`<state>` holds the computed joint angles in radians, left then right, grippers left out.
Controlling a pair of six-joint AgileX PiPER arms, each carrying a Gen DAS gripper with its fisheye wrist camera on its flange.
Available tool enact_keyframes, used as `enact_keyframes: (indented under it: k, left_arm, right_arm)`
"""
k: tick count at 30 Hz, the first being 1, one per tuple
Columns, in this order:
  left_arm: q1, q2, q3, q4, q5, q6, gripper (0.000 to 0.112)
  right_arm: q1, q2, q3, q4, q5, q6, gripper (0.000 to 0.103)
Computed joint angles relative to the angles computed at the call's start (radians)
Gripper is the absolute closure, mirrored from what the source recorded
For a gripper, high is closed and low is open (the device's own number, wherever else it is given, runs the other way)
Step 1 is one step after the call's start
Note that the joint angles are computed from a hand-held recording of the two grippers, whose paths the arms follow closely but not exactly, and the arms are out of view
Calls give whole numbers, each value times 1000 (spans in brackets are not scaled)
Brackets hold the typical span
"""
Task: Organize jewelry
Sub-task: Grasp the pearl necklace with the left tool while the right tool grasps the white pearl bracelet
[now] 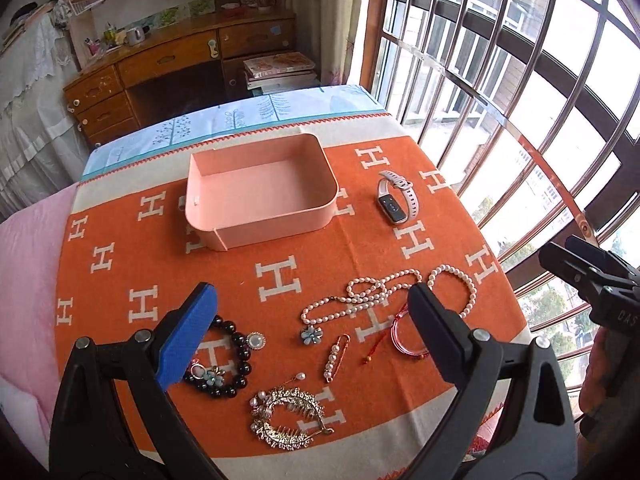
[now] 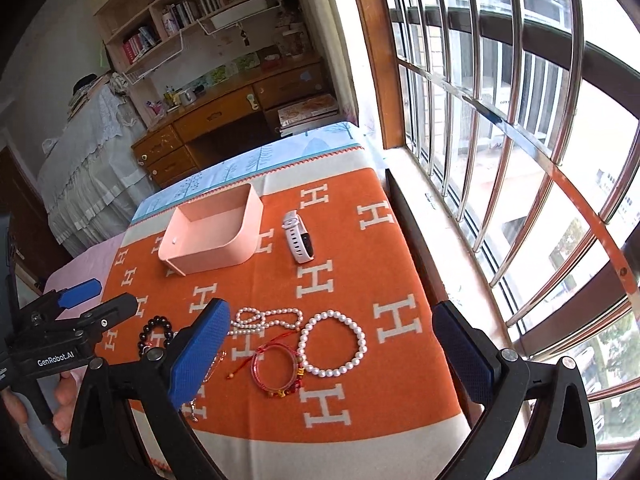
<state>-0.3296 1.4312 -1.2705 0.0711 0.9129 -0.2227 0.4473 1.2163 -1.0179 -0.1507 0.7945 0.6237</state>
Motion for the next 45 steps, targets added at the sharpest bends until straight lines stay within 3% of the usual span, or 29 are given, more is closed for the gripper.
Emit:
enact_keyframes:
  k: [2, 4, 10, 17, 24, 28, 34, 38, 40, 42, 45]
  left_arm:
    - [10, 57, -18, -40, -17, 68, 18]
    - [12, 105, -20, -57, -39, 118, 18]
    - [15, 240, -31, -139, -49, 278, 34]
    - [-34, 320, -47, -120, -53, 352, 42]
    - [-72, 386, -94, -83, -7, 409, 42]
    - [-77, 453, -151, -74, 37, 418, 42]
    - [-64, 527, -232, -105, 94, 451, 49]
    - [-48, 578, -310, -140, 148, 473, 59]
    - [-51, 597, -353, -137, 172, 458, 71]
    - [-50, 616, -389, -129, 189, 431, 95]
    - [-36, 641, -429, -141, 198, 397, 103]
  right_arm:
    - [-112, 18, 20, 127, -22, -153, 2]
    - [-175, 54, 43, 194, -40, -252, 17]
    - [-195, 198, 86, 220, -77, -346, 35]
    - [-127, 339, 89, 136, -134, -310, 47]
    - [14, 397, 70, -114, -147, -89, 56]
    - [16, 393, 70, -113, -153, -103, 65]
    - [10, 374, 91, -115, -170, -101, 70]
    - [15, 365, 108, -127, -188, -81, 70]
    - [15, 362, 113, -128, -196, -78, 70]
    - [16, 360, 116, -131, -201, -74, 70]
    - [19, 353, 127, -137, -210, -65, 70]
